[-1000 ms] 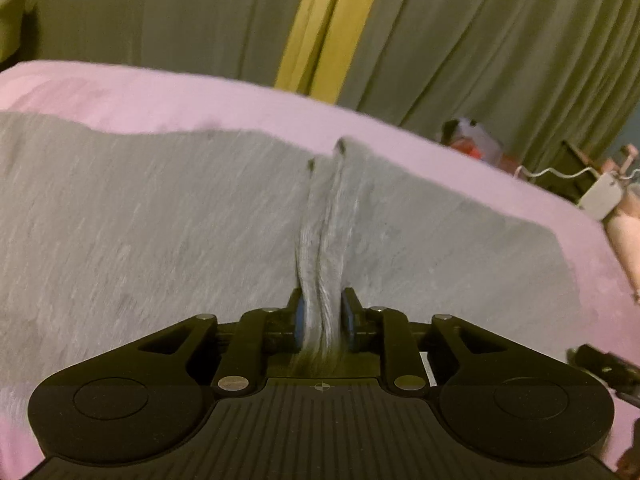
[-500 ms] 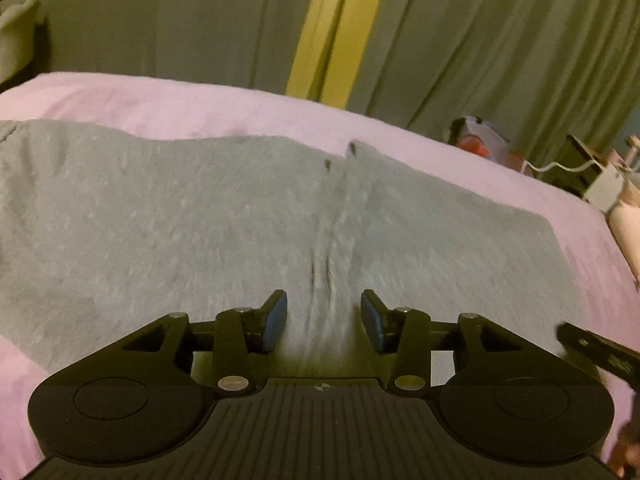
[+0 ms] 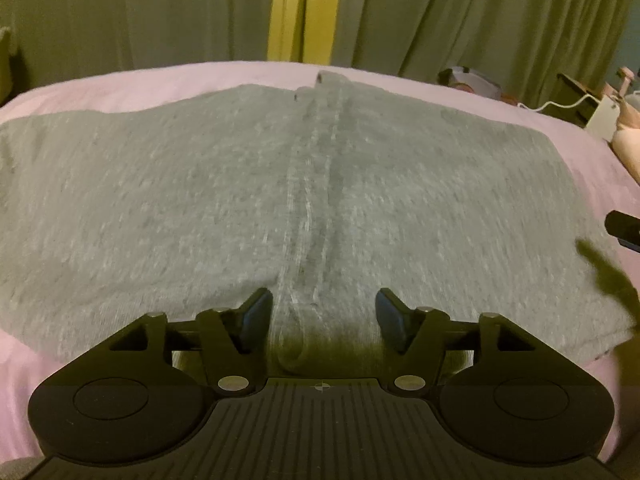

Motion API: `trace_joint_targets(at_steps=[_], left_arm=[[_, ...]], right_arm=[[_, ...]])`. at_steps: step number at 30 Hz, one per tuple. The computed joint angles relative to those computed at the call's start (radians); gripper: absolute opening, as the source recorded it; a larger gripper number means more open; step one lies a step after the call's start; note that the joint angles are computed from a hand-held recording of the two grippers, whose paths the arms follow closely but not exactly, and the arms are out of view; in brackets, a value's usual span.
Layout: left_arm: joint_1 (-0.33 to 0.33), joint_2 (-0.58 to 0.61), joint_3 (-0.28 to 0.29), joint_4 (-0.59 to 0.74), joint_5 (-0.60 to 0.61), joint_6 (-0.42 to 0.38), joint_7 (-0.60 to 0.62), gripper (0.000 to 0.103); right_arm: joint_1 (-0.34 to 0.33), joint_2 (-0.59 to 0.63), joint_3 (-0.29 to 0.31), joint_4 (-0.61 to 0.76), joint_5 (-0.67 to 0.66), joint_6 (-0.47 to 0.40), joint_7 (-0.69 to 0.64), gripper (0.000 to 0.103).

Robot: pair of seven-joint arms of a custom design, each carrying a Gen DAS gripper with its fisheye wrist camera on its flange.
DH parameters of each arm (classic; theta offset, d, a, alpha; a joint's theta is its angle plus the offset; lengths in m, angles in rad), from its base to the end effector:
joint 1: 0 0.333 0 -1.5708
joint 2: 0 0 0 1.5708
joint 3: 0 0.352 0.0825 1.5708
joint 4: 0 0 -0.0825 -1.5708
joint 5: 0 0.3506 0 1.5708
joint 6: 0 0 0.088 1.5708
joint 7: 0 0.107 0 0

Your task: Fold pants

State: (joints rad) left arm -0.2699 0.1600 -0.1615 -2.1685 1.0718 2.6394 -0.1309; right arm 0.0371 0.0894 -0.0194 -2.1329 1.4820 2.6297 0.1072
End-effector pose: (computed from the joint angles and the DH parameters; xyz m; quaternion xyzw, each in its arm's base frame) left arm 0.4970 -0.2503 0.4034 -0.7840 0.5244 -0.2171 0.2514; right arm 0.5525 -0.0142 0.4483 -0.6994 0.5411 -0.1218 0.4507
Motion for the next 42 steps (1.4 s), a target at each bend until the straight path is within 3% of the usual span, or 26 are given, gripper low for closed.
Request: trace_joint_targets(at_steps=[3, 5, 8, 9, 13, 16, 19, 24, 27, 29, 30, 31, 34, 39, 40, 42], left_arm=[[0.002, -0.006, 0.004, -0.012, 0.015, 0.021, -0.034, 0.066], [0.004, -0.001, 0.005, -0.006, 0.02, 0.028, -0.046, 0.066], [0.001, 0.001, 0.005, -0.005, 0.029, 0.025, -0.05, 0.066], [0.001, 0.001, 0.005, -0.005, 0.034, 0.025, -0.053, 0.066], [0.004, -0.008, 0.006, -0.017, 0.049, 0.038, -0.076, 0.067], [0.01, -0.018, 0.008, -0.031, 0.06, 0.058, -0.104, 0.068], [0.02, -0.029, 0.009, -0.044, 0.068, 0.083, -0.133, 0.071], [0.037, -0.045, 0.014, -0.062, 0.089, 0.124, -0.194, 0.071], [0.045, -0.085, 0.018, -0.086, 0.14, 0.104, -0.299, 0.075], [0.065, -0.136, 0.022, -0.123, 0.209, 0.086, -0.445, 0.081], [0.08, -0.165, 0.02, -0.146, 0.24, 0.069, -0.526, 0.086], [0.097, -0.197, 0.018, -0.172, 0.267, 0.054, -0.605, 0.088], [0.162, -0.314, 0.016, -0.273, 0.338, 0.015, -0.804, 0.088], [0.241, -0.489, 0.003, -0.454, 0.301, -0.115, -0.874, 0.09], [0.255, -0.512, 0.007, -0.488, 0.294, -0.114, -0.903, 0.09], [0.302, -0.547, 0.036, -0.558, 0.411, -0.027, -1.132, 0.089]], right_arm=[[-0.016, -0.024, -0.012, -0.019, -0.054, -0.108, 0.041, 0.041], [-0.007, -0.024, -0.01, -0.02, -0.158, -0.114, 0.125, 0.04], [0.034, 0.0, 0.007, -0.018, -0.395, -0.015, 0.292, 0.04], [0.038, 0.004, 0.012, -0.018, -0.416, 0.001, 0.305, 0.04], [0.041, -0.004, 0.027, -0.033, -0.408, 0.04, 0.281, 0.04], [0.024, -0.023, 0.024, -0.045, -0.288, 0.022, 0.194, 0.039], [0.03, -0.049, 0.017, -0.066, -0.227, 0.056, 0.169, 0.04], [0.083, -0.043, 0.034, -0.109, -0.488, 0.208, 0.331, 0.039], [0.097, -0.027, 0.044, -0.119, -0.547, 0.261, 0.356, 0.04], [0.085, -0.022, 0.045, -0.104, -0.512, 0.229, 0.346, 0.046], [0.073, -0.027, 0.041, -0.099, -0.48, 0.191, 0.327, 0.055], [0.061, -0.028, 0.035, -0.088, -0.449, 0.143, 0.306, 0.065], [0.051, -0.031, 0.028, -0.078, -0.411, 0.08, 0.27, 0.077], [0.076, -0.031, 0.04, -0.091, -0.43, 0.107, 0.244, 0.098], [0.078, -0.025, 0.041, -0.085, -0.425, 0.105, 0.241, 0.099], [0.079, -0.015, 0.043, -0.077, -0.403, 0.111, 0.233, 0.099]])
